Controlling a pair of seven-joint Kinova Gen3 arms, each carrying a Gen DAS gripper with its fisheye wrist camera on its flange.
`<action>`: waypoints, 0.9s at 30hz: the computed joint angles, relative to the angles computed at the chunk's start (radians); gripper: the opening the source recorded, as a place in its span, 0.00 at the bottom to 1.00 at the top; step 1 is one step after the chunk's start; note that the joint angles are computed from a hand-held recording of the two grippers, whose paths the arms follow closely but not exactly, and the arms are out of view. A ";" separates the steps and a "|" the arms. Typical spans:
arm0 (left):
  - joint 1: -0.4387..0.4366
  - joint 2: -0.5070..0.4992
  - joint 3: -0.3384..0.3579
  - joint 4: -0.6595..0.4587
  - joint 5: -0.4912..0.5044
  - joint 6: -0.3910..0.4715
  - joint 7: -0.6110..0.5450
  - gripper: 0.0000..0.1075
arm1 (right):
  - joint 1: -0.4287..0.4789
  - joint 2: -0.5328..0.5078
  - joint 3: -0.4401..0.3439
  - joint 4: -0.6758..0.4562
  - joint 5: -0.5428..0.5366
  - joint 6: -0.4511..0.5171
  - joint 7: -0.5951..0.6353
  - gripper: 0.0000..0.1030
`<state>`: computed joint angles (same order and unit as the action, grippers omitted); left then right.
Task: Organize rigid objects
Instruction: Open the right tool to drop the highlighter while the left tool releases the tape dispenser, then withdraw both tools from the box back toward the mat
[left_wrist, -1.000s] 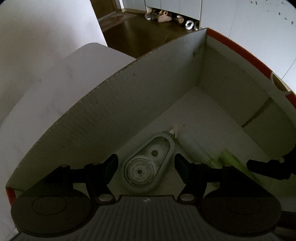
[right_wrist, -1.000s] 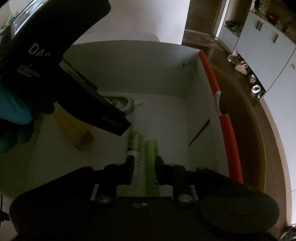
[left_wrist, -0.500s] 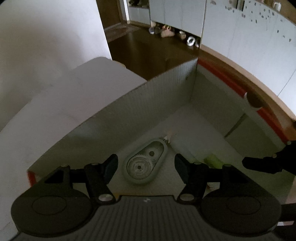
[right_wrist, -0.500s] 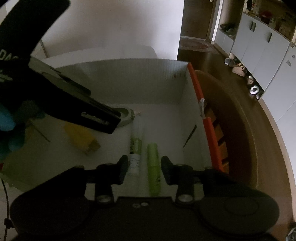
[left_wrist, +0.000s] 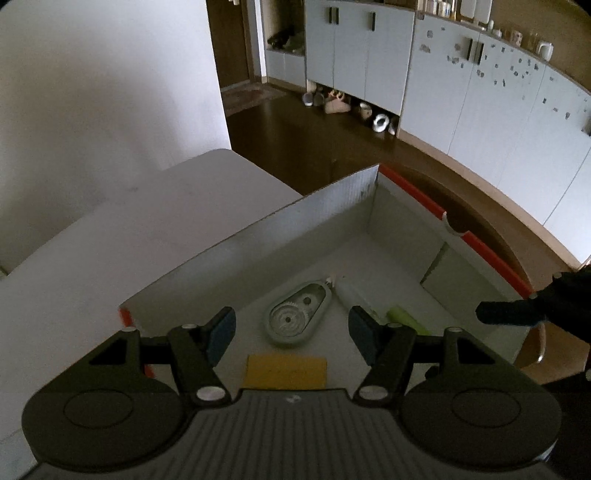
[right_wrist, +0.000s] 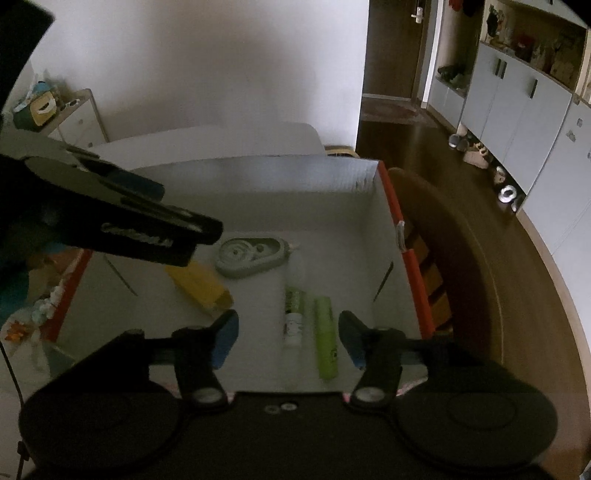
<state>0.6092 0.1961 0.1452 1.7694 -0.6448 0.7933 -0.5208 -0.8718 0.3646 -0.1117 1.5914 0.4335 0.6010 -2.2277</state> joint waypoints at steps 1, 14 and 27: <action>0.003 -0.009 0.000 0.011 -0.004 -0.006 0.007 0.62 | -0.012 -0.006 0.005 0.004 0.008 0.001 -0.015 0.61; -0.051 -0.201 0.094 0.187 -0.018 -0.061 0.061 0.68 | -0.104 -0.071 0.004 0.057 0.158 0.009 -0.250 0.73; -0.175 -0.427 0.213 0.355 0.061 -0.105 0.013 0.73 | -0.231 -0.087 -0.044 0.074 0.406 0.081 -0.602 0.94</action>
<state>0.4342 -0.2310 0.3578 2.1242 -0.5839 0.6881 -0.5073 -1.1031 0.2773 -0.1558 1.6651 0.8395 0.6824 -2.8295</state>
